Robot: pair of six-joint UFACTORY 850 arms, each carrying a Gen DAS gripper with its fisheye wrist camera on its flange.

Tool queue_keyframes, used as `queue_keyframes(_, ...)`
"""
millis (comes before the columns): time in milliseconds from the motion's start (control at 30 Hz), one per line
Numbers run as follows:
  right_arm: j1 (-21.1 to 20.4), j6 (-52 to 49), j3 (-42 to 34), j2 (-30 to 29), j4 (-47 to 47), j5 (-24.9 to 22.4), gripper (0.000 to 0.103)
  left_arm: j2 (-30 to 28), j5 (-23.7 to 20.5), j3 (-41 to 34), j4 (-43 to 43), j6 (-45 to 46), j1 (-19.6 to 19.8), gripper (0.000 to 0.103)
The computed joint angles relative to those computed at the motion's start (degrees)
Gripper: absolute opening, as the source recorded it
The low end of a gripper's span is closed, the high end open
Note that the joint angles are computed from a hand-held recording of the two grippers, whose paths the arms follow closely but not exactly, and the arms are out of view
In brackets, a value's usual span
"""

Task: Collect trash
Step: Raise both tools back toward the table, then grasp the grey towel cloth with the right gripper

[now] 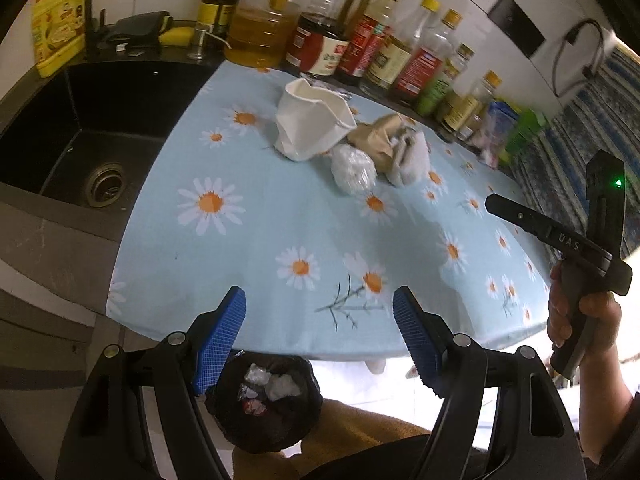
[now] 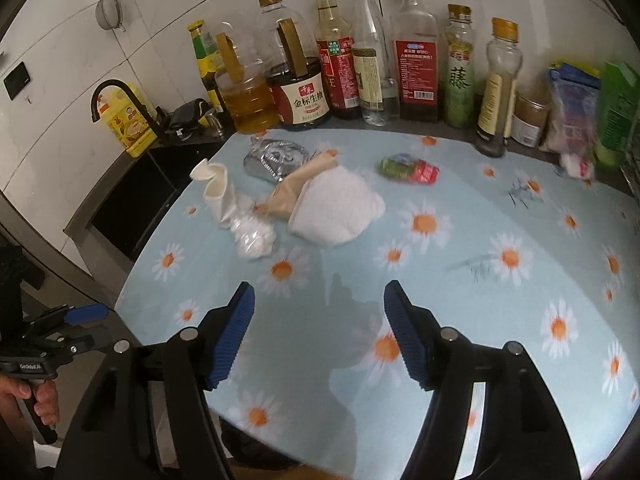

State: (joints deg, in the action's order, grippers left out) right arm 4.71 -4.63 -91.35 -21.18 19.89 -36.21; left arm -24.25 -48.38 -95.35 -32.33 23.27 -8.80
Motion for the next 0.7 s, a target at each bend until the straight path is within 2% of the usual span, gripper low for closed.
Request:
queue_keyframes(200,-2.63,-8.93,-7.46,-6.76,5.75,-4.16,0.074,-1.36,1.31,-2.14,6.14,-9.97,-2.24,0.074)
queue_keyframes(467,-4.41,-17.40,-16.21,-14.02,10.85,-8.43,0.074,-2.33,2.27,-4.03,13.47,-20.53,-4.48,0.074)
queue_keyframes(700,-5.05,-20.85,-23.94,-20.11,12.57,-13.47,0.074,-3.29,2.09,-5.51,17.86,-27.86,-6.03,0.074)
